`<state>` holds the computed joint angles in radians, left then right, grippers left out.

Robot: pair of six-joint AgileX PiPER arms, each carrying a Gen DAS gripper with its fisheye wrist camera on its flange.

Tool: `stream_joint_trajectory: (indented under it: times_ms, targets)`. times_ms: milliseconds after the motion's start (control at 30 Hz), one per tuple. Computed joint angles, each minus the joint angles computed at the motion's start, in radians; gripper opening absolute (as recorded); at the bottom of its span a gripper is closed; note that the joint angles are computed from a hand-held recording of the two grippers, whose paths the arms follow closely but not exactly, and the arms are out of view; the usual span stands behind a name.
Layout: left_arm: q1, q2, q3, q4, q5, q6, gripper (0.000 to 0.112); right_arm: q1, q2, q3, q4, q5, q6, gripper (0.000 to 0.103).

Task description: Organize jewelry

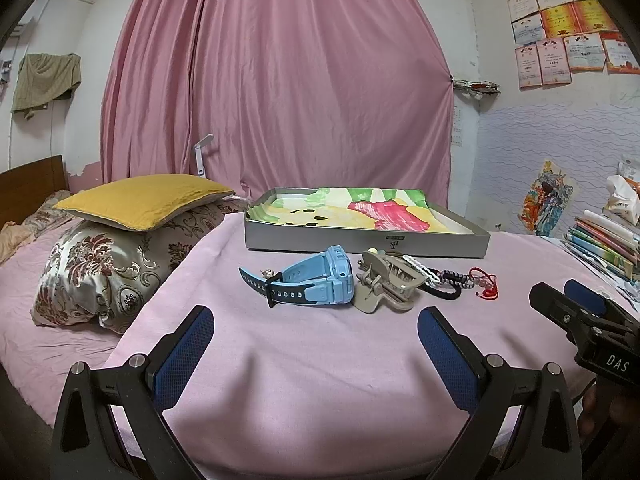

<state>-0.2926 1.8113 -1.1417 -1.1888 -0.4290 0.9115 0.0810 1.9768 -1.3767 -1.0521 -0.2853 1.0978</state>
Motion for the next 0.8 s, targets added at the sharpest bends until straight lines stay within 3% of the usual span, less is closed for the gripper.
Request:
stream_joint_trajectory:
  times_ms: [533,600,800]
  targets:
    - [-0.034,-0.008,0.042,0.024,-0.042,-0.045,0.102,0.001,0.010,-0.011,-0.003,0.000,0.006,0.102]
    - [-0.003,-0.001,0.001,-0.004,0.000,0.004,0.102,0.002,0.011,-0.011,0.001,-0.001,0.002,0.102]
    - [-0.009,-0.002,0.005,-0.008,-0.006,0.005,0.102,0.000,0.012,-0.014,-0.005,-0.004,0.007,0.102]
